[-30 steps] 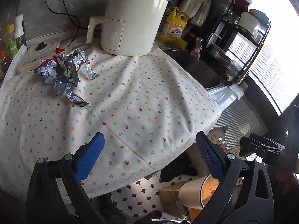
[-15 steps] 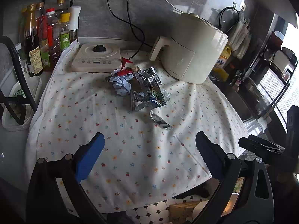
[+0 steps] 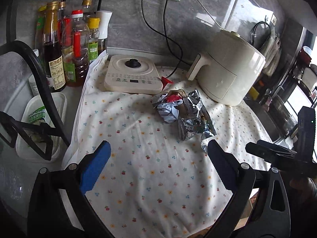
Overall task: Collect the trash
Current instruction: 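Move both tools back to the foil wrappers on the counter and grasp with the right gripper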
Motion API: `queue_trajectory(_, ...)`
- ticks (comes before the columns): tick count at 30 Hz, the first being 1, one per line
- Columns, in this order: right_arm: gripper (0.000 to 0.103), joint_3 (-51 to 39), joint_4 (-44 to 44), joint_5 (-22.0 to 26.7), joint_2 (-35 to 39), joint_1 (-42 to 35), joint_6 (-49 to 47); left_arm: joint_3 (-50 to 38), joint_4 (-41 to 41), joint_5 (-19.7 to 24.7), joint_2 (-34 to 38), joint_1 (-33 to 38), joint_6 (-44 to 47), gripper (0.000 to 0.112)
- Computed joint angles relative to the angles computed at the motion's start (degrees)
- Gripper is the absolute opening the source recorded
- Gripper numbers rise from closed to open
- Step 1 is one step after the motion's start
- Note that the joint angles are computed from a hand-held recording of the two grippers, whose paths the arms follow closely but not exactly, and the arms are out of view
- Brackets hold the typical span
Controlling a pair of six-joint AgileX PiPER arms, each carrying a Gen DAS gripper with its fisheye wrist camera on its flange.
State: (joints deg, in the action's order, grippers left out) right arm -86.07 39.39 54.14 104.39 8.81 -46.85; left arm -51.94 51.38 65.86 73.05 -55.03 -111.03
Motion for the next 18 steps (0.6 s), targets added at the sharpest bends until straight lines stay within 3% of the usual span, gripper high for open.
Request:
queue_trajectory(4,0.093,-3.6,-1.2,-2.3,3.2,3.7,4.7,1.2,-0.3,-5.9,-1.6,6.6,5.8,0.097)
queue_trajectory(12,0.074,-12.0,-3.2,-0.9,10.4,8.4,12.1,1.4,-2.6,-18.3,-1.1,18.8,16.7,0.097)
queue_trajectory(13,0.062,-13.5,-3.9,0.1,11.8,8.8,13.2,1.4,-3.0,-19.7,-0.9,20.1,17.8,0.097)
queue_trajectory(14,0.040,-15.4,-4.1,1.9,13.4,9.0,14.1,1.3,-3.5,-21.2,-0.6,21.5,19.0,0.097)
queue_trajectory(16,0.012,-17.8,-3.6,4.9,15.5,9.0,14.4,1.2,-4.4,-24.0,0.0,23.7,21.0,0.097)
queue_trajectory(18,0.006,-15.9,-4.6,3.0,14.3,9.4,13.3,1.1,-5.4,-26.8,0.8,25.9,23.0,0.097)
